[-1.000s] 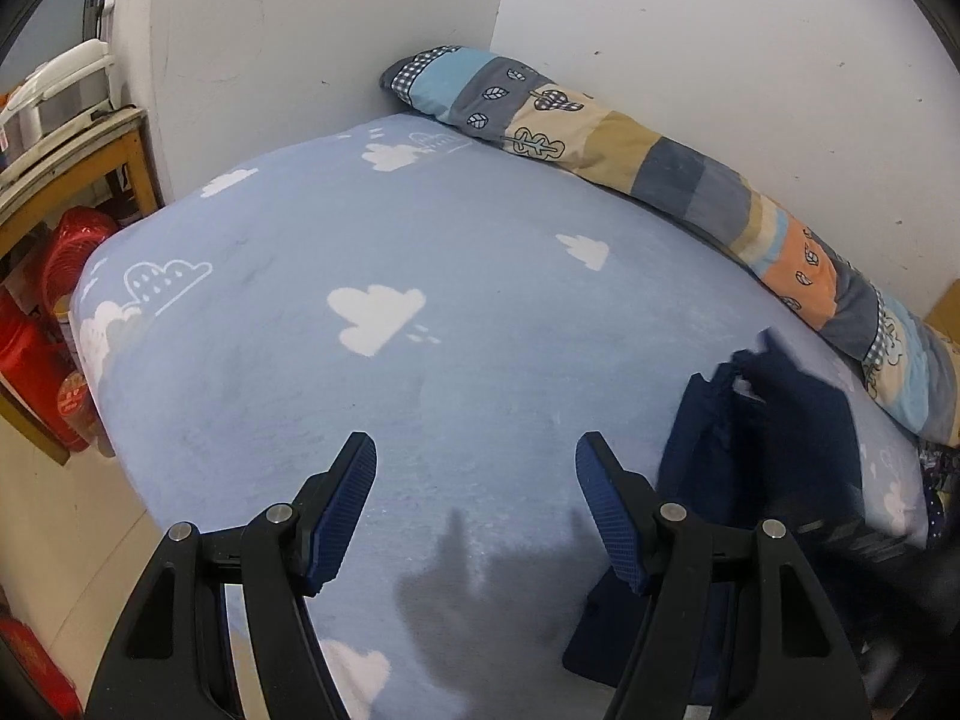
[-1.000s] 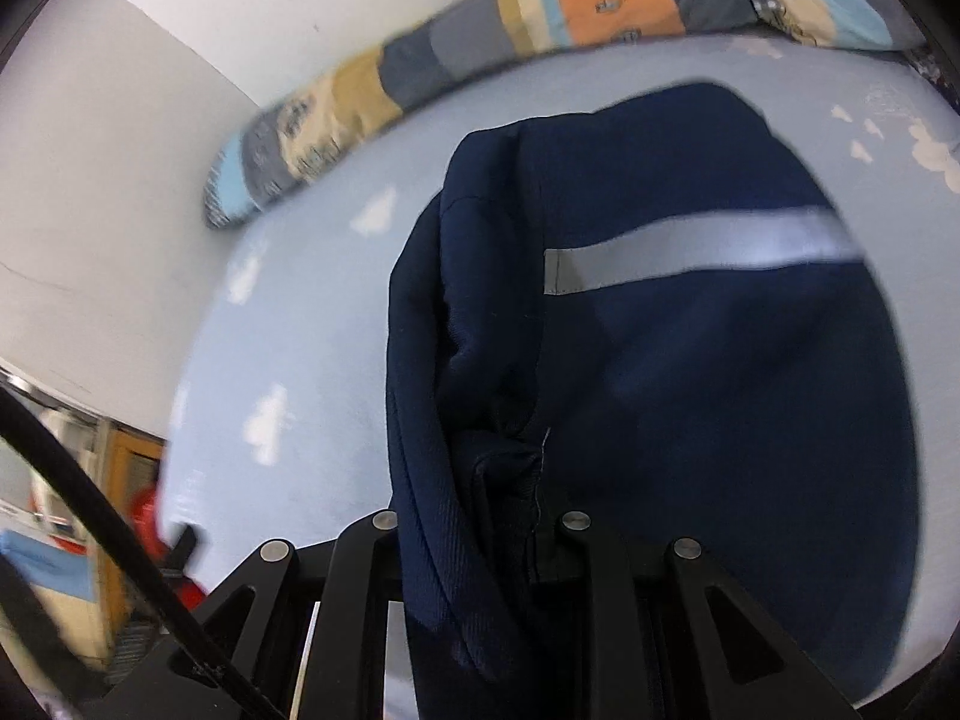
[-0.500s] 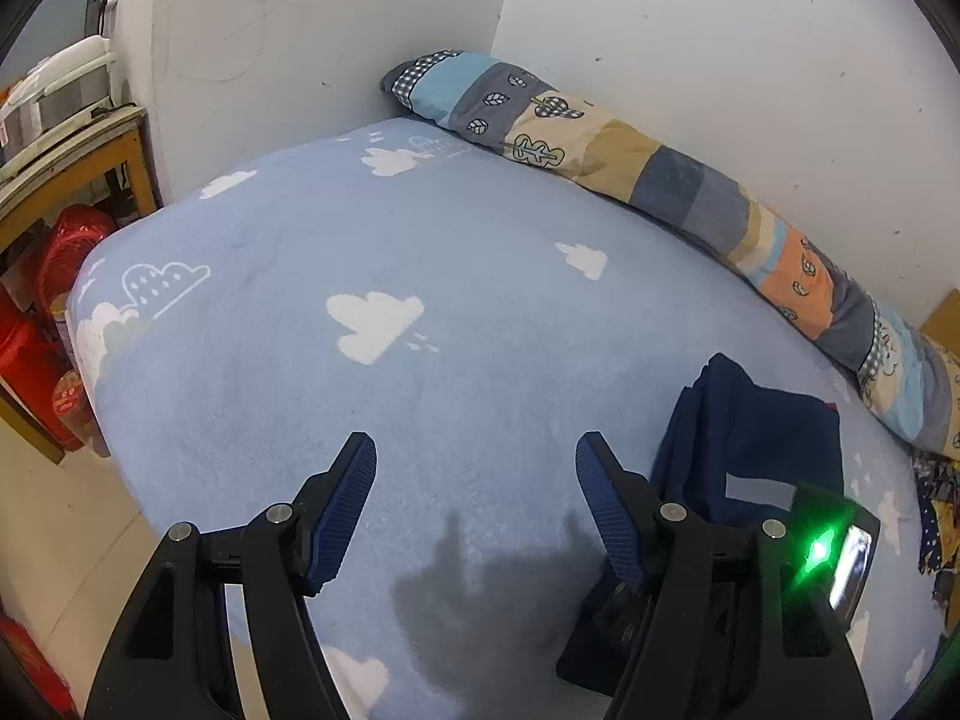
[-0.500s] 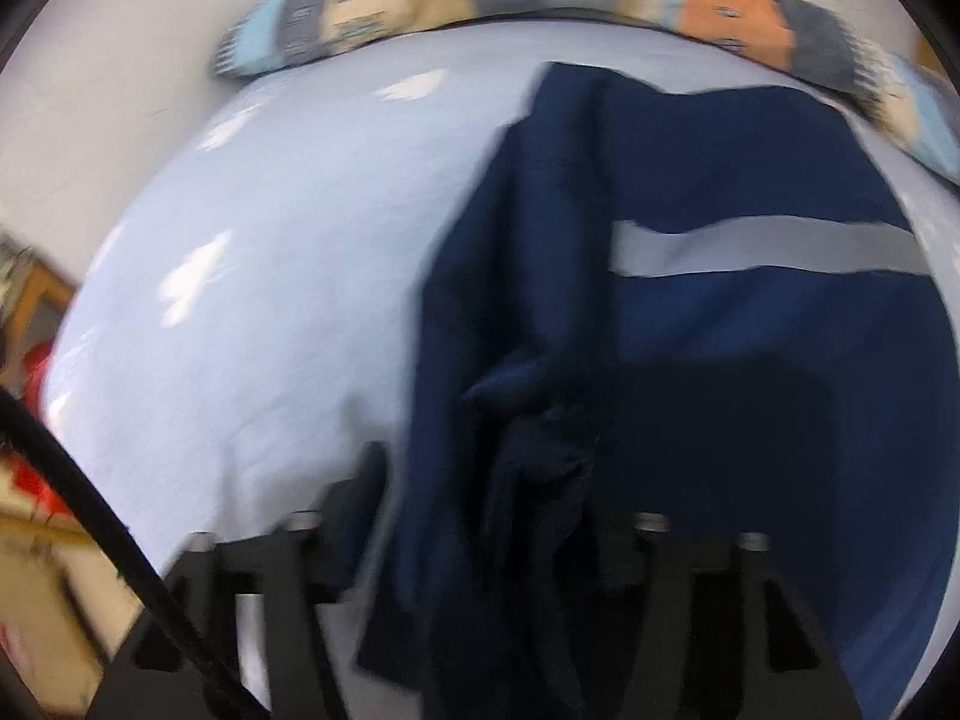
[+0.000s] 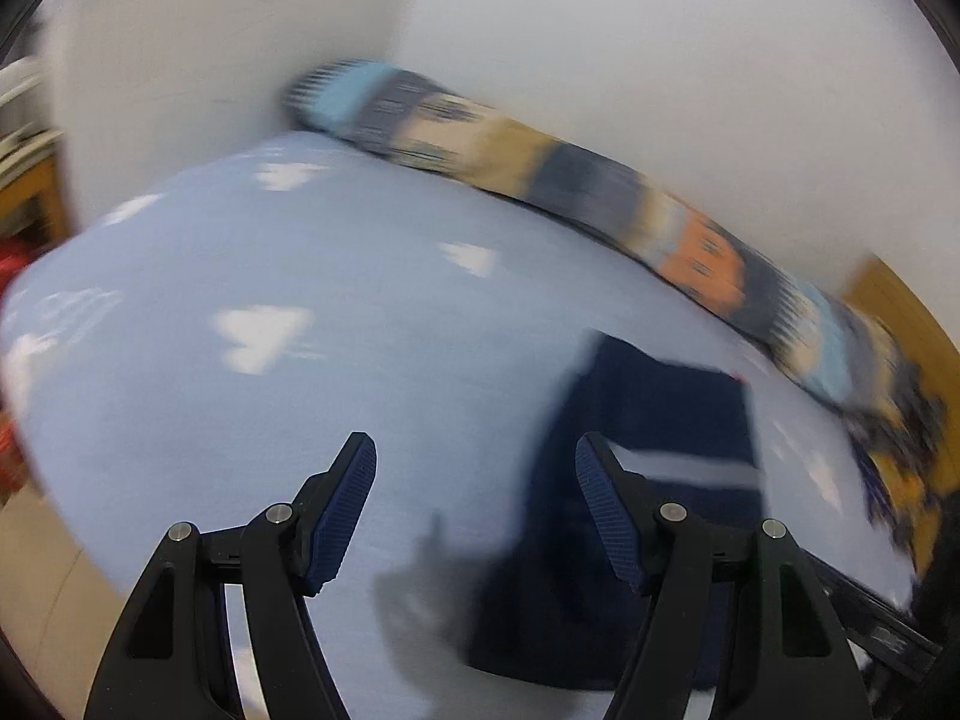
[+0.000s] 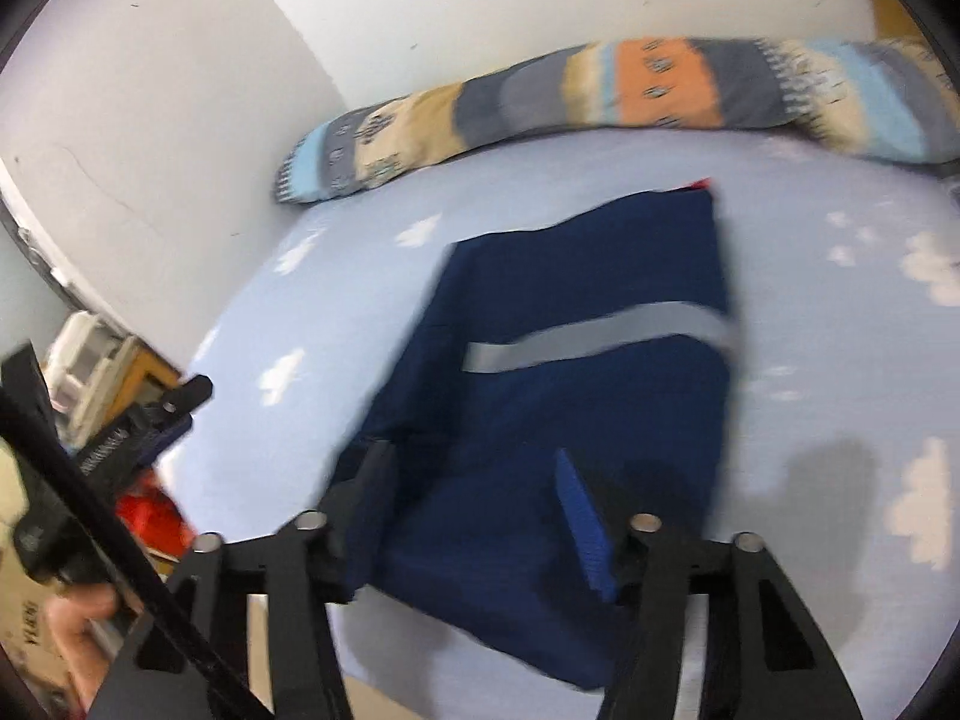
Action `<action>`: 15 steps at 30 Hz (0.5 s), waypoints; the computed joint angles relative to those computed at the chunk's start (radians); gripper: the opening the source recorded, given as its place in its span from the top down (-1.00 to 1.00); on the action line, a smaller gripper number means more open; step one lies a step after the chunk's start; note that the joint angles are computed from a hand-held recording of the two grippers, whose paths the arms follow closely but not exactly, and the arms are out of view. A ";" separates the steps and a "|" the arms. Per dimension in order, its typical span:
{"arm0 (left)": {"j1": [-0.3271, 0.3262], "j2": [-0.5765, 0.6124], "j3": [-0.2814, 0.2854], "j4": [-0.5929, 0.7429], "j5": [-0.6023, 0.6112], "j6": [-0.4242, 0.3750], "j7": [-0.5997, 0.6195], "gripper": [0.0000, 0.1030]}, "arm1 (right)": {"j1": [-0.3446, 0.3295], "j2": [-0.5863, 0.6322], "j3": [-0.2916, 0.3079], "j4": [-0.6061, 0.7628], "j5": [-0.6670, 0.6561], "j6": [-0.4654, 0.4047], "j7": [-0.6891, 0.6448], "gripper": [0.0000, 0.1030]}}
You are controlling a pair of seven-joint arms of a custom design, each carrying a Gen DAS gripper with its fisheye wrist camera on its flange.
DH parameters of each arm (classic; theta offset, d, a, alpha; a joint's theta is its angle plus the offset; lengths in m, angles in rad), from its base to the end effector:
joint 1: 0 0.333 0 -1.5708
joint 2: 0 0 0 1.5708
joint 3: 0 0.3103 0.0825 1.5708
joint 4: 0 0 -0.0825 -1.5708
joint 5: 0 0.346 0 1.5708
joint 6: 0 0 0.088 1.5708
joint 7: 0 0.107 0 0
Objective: Fold large clothes
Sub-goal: 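Lower the held jacket bundle onto the bed with the right tool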
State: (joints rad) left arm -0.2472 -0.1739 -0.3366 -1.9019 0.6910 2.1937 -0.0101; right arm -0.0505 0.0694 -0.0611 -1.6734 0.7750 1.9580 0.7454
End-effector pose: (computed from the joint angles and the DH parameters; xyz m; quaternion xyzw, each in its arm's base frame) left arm 0.4326 -0.2759 0.6281 -0.8325 0.3855 -0.2983 0.2634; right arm 0.5725 -0.0166 0.5916 -0.7948 0.4774 0.0179 0.3743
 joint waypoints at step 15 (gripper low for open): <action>-0.058 0.207 0.072 0.063 -0.311 0.096 0.401 -0.33 | 0.035 -0.160 -0.033 -0.304 -0.064 0.122 -0.273 0.61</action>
